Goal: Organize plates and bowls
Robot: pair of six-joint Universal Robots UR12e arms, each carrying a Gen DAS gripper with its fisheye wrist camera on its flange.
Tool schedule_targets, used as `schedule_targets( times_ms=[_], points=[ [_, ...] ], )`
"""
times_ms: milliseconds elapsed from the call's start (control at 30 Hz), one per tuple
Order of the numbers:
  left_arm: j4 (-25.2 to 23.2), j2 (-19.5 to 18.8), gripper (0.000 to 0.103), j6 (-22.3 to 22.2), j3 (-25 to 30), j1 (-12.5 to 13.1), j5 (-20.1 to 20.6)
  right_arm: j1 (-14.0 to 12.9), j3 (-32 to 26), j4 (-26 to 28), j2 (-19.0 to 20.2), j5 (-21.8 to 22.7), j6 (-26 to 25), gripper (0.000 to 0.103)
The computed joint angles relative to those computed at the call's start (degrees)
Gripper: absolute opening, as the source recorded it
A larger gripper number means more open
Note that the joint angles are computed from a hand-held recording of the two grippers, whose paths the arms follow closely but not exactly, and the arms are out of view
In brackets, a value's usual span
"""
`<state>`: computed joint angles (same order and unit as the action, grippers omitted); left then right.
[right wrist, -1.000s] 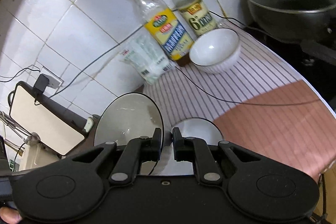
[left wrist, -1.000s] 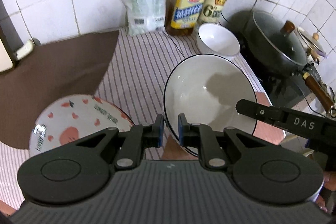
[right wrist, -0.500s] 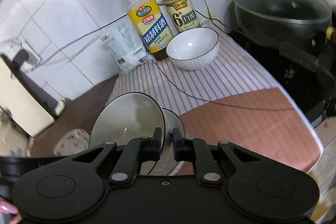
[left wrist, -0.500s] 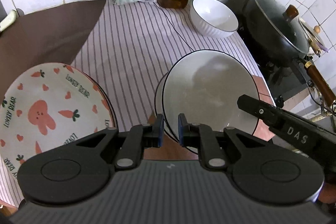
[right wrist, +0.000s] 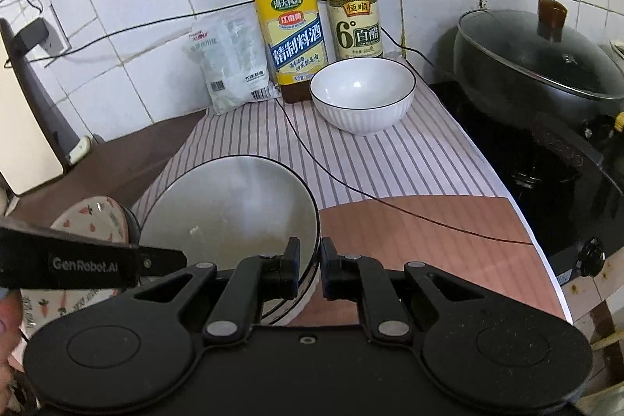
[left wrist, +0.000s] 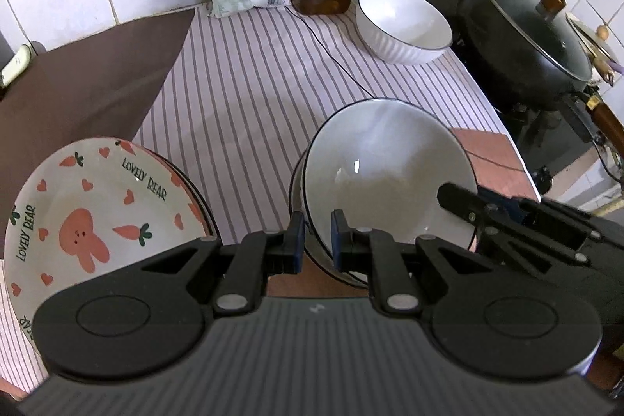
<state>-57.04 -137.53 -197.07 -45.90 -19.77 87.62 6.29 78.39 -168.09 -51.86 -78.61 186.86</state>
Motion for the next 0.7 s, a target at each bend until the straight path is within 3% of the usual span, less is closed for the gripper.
schedule_targets(
  times_ms=[333, 633, 700],
  points=[
    [2.03, 0.19, 0.014, 0.98, -0.96, -0.20, 1.80, 0.01, 0.80, -3.37, 0.24, 0.26, -2.46, 0.013],
    [1.14, 0.80, 0.025, 2.72, -1.34, 0.67, -0.93, -0.54, 2.13, -11.00, -0.23, 2.88, -7.80, 0.015],
    [2.59, 1.15, 0.026, 2.93, -1.76, 1.02, -2.02, -0.64, 1.30, -11.97, 0.25, 2.89, -9.45, 0.020]
  ],
)
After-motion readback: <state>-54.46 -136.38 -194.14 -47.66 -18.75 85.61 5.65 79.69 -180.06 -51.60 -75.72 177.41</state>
